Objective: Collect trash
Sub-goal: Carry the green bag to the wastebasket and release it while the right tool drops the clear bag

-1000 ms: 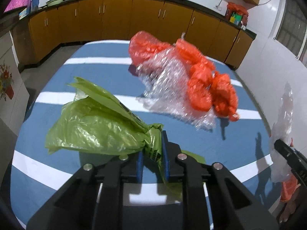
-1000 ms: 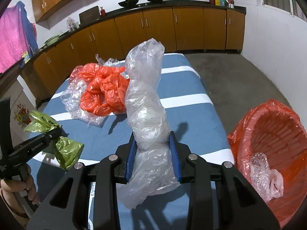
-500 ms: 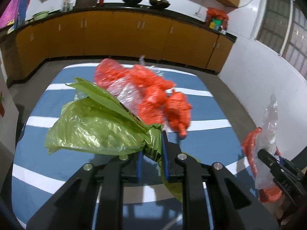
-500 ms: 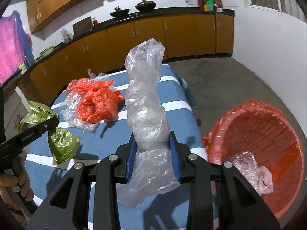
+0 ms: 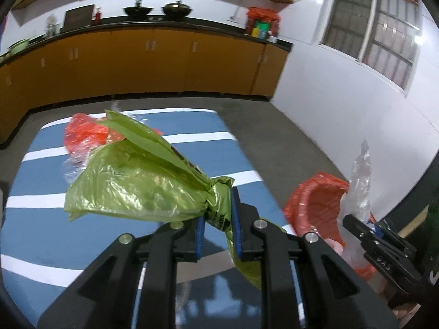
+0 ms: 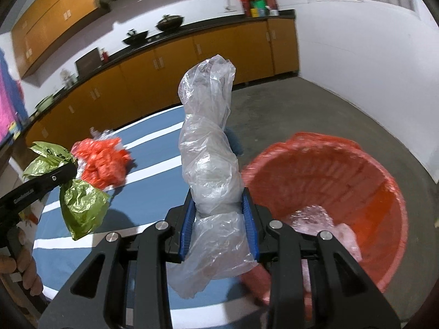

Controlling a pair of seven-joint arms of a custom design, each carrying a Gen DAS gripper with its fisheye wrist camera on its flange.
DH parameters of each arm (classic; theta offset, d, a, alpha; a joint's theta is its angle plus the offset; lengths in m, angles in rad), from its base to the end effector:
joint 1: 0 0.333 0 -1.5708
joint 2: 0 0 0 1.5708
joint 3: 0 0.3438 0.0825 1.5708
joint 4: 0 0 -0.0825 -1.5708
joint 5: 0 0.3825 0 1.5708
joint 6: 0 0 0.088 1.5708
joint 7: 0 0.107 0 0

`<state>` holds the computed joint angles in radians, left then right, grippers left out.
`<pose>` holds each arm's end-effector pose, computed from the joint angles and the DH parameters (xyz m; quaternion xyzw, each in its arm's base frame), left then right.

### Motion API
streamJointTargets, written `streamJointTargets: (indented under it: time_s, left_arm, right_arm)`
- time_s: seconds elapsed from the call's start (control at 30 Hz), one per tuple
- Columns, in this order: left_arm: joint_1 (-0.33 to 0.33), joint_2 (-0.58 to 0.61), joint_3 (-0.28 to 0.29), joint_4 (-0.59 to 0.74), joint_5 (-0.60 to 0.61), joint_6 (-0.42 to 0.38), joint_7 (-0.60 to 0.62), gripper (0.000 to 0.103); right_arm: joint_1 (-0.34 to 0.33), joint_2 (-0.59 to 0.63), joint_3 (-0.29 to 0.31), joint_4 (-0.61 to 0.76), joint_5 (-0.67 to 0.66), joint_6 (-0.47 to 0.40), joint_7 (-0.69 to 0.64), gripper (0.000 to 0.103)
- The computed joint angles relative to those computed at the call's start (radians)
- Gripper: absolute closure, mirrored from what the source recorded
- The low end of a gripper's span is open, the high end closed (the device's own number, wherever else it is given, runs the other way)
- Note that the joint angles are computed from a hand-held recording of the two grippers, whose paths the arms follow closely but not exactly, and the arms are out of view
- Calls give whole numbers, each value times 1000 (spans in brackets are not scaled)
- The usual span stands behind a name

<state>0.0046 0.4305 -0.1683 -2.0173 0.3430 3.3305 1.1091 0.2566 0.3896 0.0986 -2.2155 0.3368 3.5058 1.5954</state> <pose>0.6479 -0.1306 0.3717 -0.6320 0.6454 -0.3748 0.2087 0.5833 0.1692 0.3317 -0.6176 0.6600 -0.2149 0.3699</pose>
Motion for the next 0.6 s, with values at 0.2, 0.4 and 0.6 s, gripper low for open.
streamJointTargets:
  time_s: [0.2,0.4,0.6]
  left_arm:
    - [32,41,-100,49,39,-10,23,85]
    - [66,97,-205,106,69,-32,55,85]
    - [94,153,-303,155,76,-61,106,85]
  right_arm:
    - [-44,-33,-4,-58,4,25,38,69]
    - [-64,-69,-30,-116,17,46,61,69]
    - [-79,-94,-46,-161,25,64,74,69]
